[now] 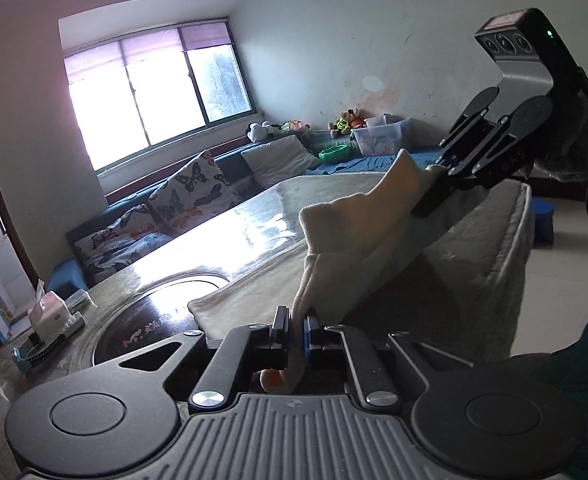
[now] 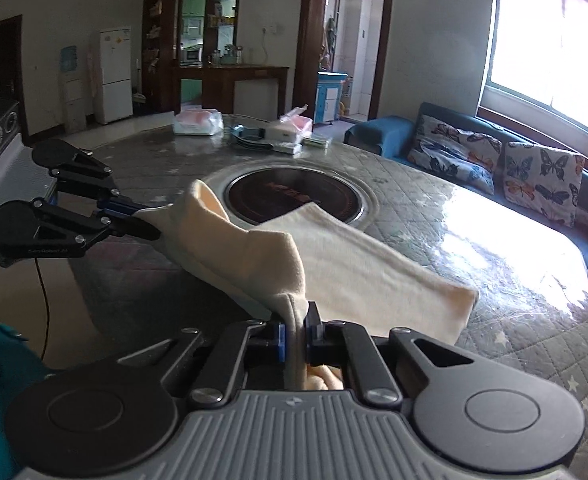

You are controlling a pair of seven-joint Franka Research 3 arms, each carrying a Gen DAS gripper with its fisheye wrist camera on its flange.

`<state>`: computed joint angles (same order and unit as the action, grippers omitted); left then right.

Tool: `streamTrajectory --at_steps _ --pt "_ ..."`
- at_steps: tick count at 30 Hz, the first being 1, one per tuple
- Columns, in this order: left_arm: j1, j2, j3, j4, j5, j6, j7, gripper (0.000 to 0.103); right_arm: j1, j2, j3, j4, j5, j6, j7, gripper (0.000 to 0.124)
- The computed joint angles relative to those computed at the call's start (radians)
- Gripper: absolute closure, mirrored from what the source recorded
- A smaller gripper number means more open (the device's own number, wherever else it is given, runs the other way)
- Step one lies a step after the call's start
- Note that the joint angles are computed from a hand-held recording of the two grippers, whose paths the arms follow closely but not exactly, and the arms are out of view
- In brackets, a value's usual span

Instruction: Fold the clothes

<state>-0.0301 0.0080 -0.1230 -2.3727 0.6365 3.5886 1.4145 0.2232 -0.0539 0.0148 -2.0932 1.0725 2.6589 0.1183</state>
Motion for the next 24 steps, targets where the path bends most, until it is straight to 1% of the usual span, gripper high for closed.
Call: streamTrajectory --at_steps 2,6,8,10,12,13,15,16,17,19,20,21,23,24 --pt "-0.01 0.002 -0.007 -0.003 -0.066 -0.004 0.06 0.096 0.0 -0.007 0.002 -0.005 -0.021 0.003 0.005 0.116" --pt "-0.037 0.052 -0.011 0.054 -0.213 -0.024 0.167 0.096 0.0 0.035 0.005 0.041 -0.032 0.028 0.022 0.117" --pt "-0.082 0.089 0.001 0.093 -0.351 -0.026 0.292 0.096 -0.007 0.066 0.007 0.084 -0.039 0.031 0.033 0.117" --pt "-0.138 0.139 0.028 0.154 -0.48 -0.041 0.403 0.096 -0.016 0.106 0.013 0.139 -0.068 0.032 0.074 0.117" --pt "-0.183 0.198 0.058 0.228 -0.564 -0.057 0.456 0.096 -0.024 0.159 0.021 0.202 -0.111 0.051 0.127 0.117" --pt "-0.216 0.229 0.083 0.271 -0.616 -0.074 0.475 0.096 -0.03 0.19 0.023 0.239 -0.145 0.048 0.167 0.117" --pt "-0.259 0.285 0.118 0.353 -0.67 -0.12 0.468 0.096 -0.044 0.254 0.033 0.314 -0.194 0.042 0.226 0.117" --pt "-0.305 0.313 0.162 0.394 -0.704 -0.147 0.47 0.096 -0.048 0.288 0.036 0.354 -0.229 0.039 0.262 0.117" --pt "-0.362 0.34 0.219 0.435 -0.735 -0.176 0.472 0.096 -0.053 0.318 0.04 0.388 -0.261 0.035 0.295 0.117" --pt "-0.444 0.397 0.314 0.516 -0.76 -0.234 0.456 0.096 -0.06 0.393 0.045 0.478 -0.328 0.015 0.363 0.117" --pt "-0.475 0.427 0.354 0.558 -0.762 -0.263 0.442 0.096 -0.075 0.448 0.063 0.539 -0.378 0.016 0.411 0.117" --pt "-0.49 0.456 0.379 0.6 -0.757 -0.293 0.424 0.096 -0.065 0.472 0.049 0.565 -0.382 0.009 0.423 0.117" --pt "-0.52 0.513 0.428 0.679 -0.746 -0.353 0.383 0.096 -0.068 0.534 0.052 0.633 -0.432 0.004 0.486 0.117" --pt "-0.524 0.543 0.441 0.717 -0.735 -0.372 0.366 0.095 -0.067 0.561 0.052 0.66 -0.456 0.008 0.515 0.117"
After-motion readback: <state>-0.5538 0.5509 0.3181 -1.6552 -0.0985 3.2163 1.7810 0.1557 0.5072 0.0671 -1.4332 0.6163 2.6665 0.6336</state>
